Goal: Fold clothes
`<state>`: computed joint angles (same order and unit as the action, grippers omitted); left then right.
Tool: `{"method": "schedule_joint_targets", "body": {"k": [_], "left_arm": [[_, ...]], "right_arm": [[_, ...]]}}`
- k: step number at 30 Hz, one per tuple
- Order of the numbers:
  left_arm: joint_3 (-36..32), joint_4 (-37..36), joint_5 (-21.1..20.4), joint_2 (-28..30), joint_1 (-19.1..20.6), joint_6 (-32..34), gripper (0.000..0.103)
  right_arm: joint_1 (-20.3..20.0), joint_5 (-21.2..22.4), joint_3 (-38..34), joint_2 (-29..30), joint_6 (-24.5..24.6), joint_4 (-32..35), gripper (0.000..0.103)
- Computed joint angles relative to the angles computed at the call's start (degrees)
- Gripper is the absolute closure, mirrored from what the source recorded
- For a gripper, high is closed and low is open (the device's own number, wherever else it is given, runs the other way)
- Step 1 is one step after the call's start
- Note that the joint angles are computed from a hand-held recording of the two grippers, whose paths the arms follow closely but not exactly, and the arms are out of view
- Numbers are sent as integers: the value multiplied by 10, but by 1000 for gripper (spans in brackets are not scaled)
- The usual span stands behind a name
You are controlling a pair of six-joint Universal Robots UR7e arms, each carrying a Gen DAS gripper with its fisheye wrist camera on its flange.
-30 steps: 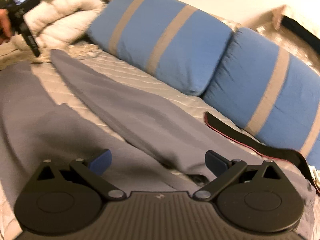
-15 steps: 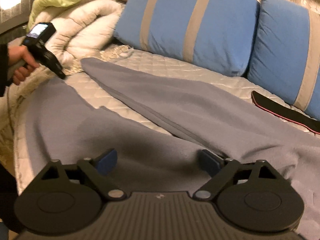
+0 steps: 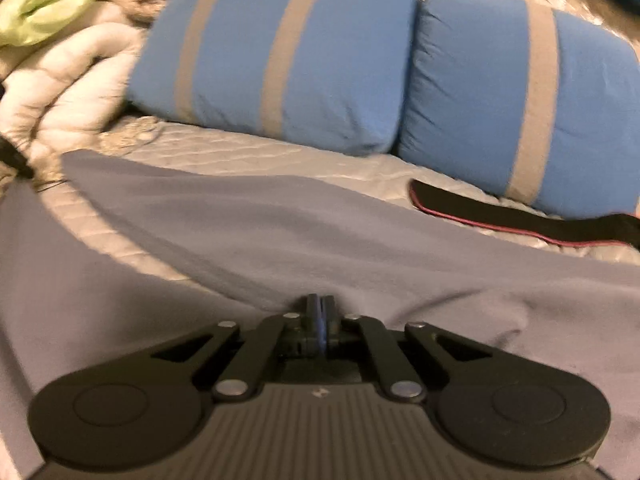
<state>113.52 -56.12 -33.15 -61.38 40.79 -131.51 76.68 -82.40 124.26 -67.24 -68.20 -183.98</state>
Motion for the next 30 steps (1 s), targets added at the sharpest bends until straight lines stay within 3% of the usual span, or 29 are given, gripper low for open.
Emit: {"method": "schedule_joint_targets", "body": {"k": [1, 3, 4, 5, 6, 7, 9, 10, 16, 22, 25, 28, 30], "left_arm": [[-1, -3, -2, 1, 3, 3, 98], [-14, 4, -18, 12, 14, 18, 96], [-23, 14, -26, 21, 20, 26, 95], [-34, 29, -34, 32, 23, 27, 95], [-45, 51, -38, 43, 24, 18, 82], [-57, 77, -42, 55, 24, 4, 62], [-74, 124, -34, 75, 17, -28, 40], [-79, 143, -23, 81, 11, -44, 36], [-92, 153, 63, 84, -9, -85, 34], [-69, 57, 133, 62, -3, -69, 34], [-61, 69, 173, 63, 5, -143, 34], [-80, 149, 203, 83, 21, -273, 34], [-88, 154, 217, 88, 35, -278, 34]], "right_arm": [[1, -5, -4, 1, 10, 1, 102], [1, -2, -7, -5, 16, 13, 84], [2, -2, -5, -7, 16, 10, 62], [2, 0, -1, -13, 12, 13, 52], [2, 2, 2, -18, 9, 16, 32], [0, 9, 7, -23, 4, 17, 20], [1, 14, 14, -30, -9, 18, 15], [2, 10, 17, -31, -12, 15, 10], [7, -15, 19, -34, -3, 11, 2], [6, -21, 18, -36, 1, 4, 0], [4, -20, 19, -38, -7, 3, 0], [4, -19, 17, -36, -13, 3, 0], [5, -19, 16, -35, -17, 4, 0]]}}
